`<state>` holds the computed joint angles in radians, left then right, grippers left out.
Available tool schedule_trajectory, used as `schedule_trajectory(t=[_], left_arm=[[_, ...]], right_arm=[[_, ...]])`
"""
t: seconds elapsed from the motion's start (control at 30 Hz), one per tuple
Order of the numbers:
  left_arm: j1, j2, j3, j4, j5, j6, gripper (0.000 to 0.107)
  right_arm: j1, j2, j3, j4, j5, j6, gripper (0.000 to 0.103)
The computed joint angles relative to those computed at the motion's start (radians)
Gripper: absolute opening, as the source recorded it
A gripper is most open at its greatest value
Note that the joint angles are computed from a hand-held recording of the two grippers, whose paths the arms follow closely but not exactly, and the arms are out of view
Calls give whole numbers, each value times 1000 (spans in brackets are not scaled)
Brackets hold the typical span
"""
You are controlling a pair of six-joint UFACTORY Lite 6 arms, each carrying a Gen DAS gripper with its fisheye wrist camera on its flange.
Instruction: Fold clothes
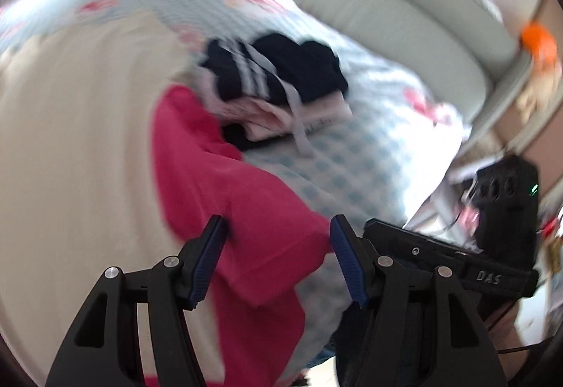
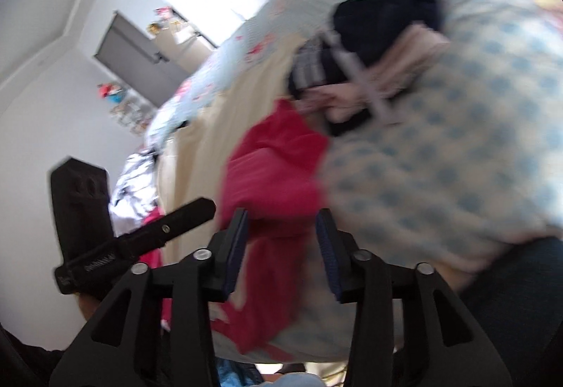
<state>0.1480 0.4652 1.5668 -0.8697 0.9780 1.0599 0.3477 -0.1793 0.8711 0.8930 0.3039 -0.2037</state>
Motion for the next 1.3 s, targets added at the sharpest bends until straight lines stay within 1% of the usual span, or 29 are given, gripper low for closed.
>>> schedule_trajectory(t=[0.03,0.07,0.17,0.23,0.27,0.3,0.33,0.37,0.4,0.43,0.57,0.63,0.67,0.7,0.73,0.77,0.83,0.87,0.9,0.93,0.97,1.0,1.03,1.13,1.2,1.27,1.3], left_arm=[[-39,16,15,33,-26,-18,68],[-75,44,34,74,-51,-47,71],[-140,97,55,179,-105,-137,72],[-157,128,58,212,-132,-162,70],[-166,135,55,232,-155,-173,60],[-174,136,54,259,-177,-190,53],[-171,138,68,265,-174,-198,41],[-169,141,82,271,-172,-206,31],[-162,144,98,269,-165,-210,24],[-138,146,123,227,-134,-195,16],[72,163,224,-122,89,-139,15],[184,191,231,-245,138,-171,15],[239,220,248,-275,152,-216,15],[280,256,253,-262,129,-263,15],[316,308,292,-221,113,-336,16],[335,368,349,-138,107,-415,16],[375,445,427,-11,136,-490,18],[395,435,415,-6,146,-468,23],[418,392,362,-31,144,-403,29],[428,366,330,-48,144,-356,50],[437,342,303,-64,147,-311,65],[440,335,299,-78,159,-275,65],[435,358,337,-74,168,-273,65],[409,379,371,-20,147,-287,65],[379,386,368,20,110,-310,65],[369,362,331,27,71,-288,65],[361,353,324,31,42,-279,64]], right_arm=[[-16,-4,-8,-67,5,66,45],[-33,-5,-17,-95,13,98,45],[-86,-26,-68,-45,31,49,45],[-86,-22,-70,-73,34,64,48],[-86,-7,-59,-79,37,61,49],[-83,17,-44,-82,39,58,49],[-80,42,-29,-87,40,56,49],[-75,73,-8,-94,41,60,49],[-70,92,4,-96,40,65,49],[-64,110,14,-97,40,70,49],[-23,151,42,-125,22,112,49],[0,160,47,-157,14,146,49],[9,159,47,-177,13,169,49],[17,158,46,-197,13,191,49],[24,164,50,-204,14,201,49],[30,171,54,-207,16,207,49],[50,197,78,-237,25,235,49],[61,210,93,-263,30,258,49],[75,228,115,-304,34,290,49],[89,246,137,-337,37,316,50],[102,266,161,-357,39,326,50],[122,301,192,-354,34,322,51],[134,333,227,-335,39,300,52],[168,428,336,-278,65,229,53],[201,509,426,-250,89,179,57],[234,580,497,-249,123,159,61],[249,614,528,-253,138,150,65]])
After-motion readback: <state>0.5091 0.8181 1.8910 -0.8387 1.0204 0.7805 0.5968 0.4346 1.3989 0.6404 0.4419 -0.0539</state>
